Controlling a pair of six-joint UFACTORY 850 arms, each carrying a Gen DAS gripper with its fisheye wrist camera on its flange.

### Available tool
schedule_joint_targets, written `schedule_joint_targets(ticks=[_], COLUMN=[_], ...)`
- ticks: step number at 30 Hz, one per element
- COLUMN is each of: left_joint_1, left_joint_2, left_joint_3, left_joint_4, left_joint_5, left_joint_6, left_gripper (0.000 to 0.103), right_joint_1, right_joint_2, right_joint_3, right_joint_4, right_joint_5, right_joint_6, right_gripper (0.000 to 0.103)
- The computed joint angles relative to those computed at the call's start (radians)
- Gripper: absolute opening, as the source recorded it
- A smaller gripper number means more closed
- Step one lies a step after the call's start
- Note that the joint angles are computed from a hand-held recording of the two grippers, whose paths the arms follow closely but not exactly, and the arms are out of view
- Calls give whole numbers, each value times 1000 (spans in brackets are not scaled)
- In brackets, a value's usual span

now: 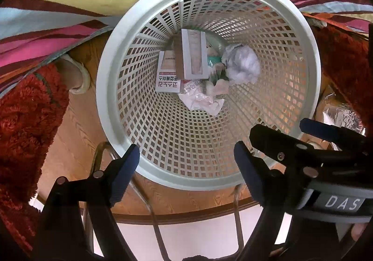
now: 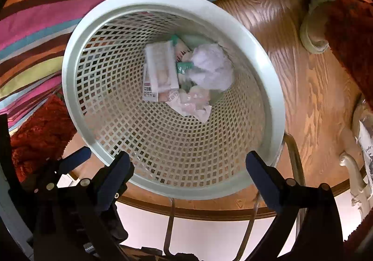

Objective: Collect trash
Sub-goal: 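Open both tools to drop the box and crumpled paper into the wastebasket, then move both tools back toward the two lime-green boxes on the bed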

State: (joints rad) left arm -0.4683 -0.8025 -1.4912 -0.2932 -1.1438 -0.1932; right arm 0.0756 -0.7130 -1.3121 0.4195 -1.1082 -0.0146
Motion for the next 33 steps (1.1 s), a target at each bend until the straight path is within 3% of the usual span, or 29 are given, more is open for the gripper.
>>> schedule_joint_targets(ticks=[15, 25, 33], left_joint_1=[5, -51, -69], left_joint_2=[96, 246, 361], left_joint_3=[63, 107, 148], left_joint_4=[4, 134, 281], left_joint_5=[63, 188, 338], left_joint_6=[-7, -15, -144], left_gripper=[81, 81, 81], right_joint_1=[-23, -61, -51], right_joint_2=[99, 277, 443], right_joint_3=[66, 168, 236], right_joint_4=[11, 114, 92], right_joint_5=[89, 266, 479], right_joint_6=[-17, -84, -97], right_gripper=[95, 95, 95])
